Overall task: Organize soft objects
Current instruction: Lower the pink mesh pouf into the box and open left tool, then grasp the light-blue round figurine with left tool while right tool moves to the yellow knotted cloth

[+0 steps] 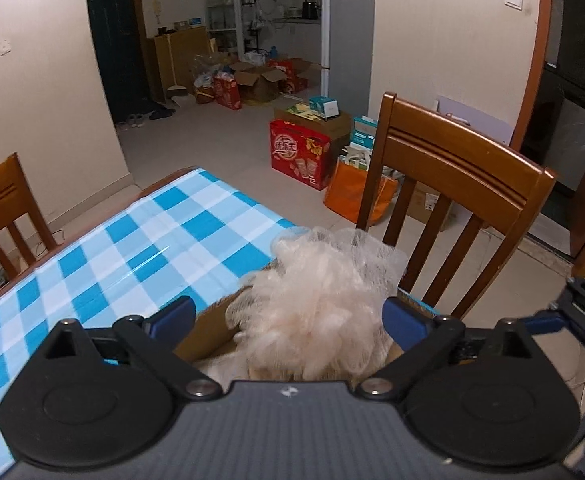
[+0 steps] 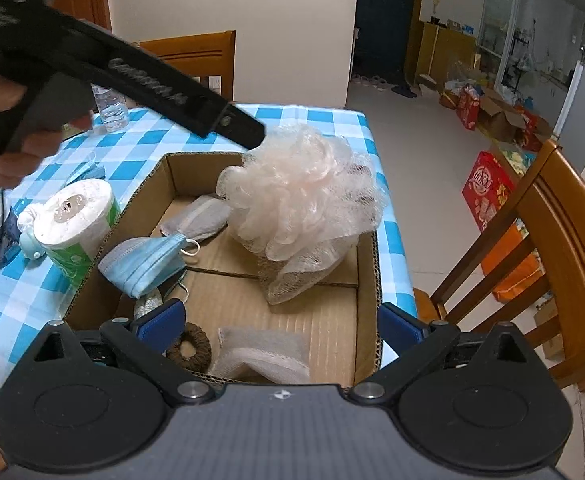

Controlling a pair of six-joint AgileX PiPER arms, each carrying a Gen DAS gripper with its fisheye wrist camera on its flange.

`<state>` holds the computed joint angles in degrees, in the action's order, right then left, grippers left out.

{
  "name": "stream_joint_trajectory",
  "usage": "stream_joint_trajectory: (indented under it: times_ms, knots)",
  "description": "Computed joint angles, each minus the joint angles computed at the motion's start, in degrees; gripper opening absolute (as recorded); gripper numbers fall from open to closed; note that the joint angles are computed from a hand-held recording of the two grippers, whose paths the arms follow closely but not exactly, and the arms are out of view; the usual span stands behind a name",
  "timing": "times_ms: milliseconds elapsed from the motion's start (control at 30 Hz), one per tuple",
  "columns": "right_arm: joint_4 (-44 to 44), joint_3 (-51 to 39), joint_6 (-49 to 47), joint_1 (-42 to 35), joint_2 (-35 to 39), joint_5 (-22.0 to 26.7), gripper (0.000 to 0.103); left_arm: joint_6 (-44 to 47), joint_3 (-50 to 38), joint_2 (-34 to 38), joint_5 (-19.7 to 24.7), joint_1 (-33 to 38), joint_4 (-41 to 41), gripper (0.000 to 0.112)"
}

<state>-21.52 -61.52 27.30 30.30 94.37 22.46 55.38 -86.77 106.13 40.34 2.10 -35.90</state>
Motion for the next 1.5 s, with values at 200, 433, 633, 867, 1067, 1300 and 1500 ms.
stream_joint_trajectory:
  times_ms: [200, 433, 633, 867, 1067, 1300, 1500]
  knots:
    - [-4.6, -0.4, 6.2, 3.3, 0.2, 0.9, 0.103, 2.8, 10.8, -7.8, -3.2, 2.8, -2.8, 0.100]
    - [-11.4, -2.3, 14.8, 8.6, 1.4, 4.0, 0.103, 7.5, 22.9, -16.3, -6.3, 8.9, -6.3, 0.100]
    - [-14.9, -5.3, 21.3, 13.9, 3.2, 8.3, 0.103, 19.8, 30.1, -20.8, -6.1, 17.5, -12.3, 0.102]
    - [-17.3, -12.1, 28.0, 21.4, 7.5, 16.0, 0.103, 33.8, 33.8, -20.7, -1.8, 29.7, -16.4, 0.102]
    - [-17.8, -19.6, 32.8, 27.6, 11.9, 23.4, 0.103, 42.5, 33.3, -17.1, 3.8, 39.2, -17.1, 0.102]
    - [-16.9, -30.1, 34.2, 32.7, 18.0, 31.8, 0.103, 48.0, 30.7, -11.7, 8.3, 45.8, -17.3, 0.102]
    - [-14.3, -34.9, 29.5, 33.0, 20.0, 33.0, 0.103, 47.0, 30.7, -9.7, 5.5, 45.5, -17.1, 0.102]
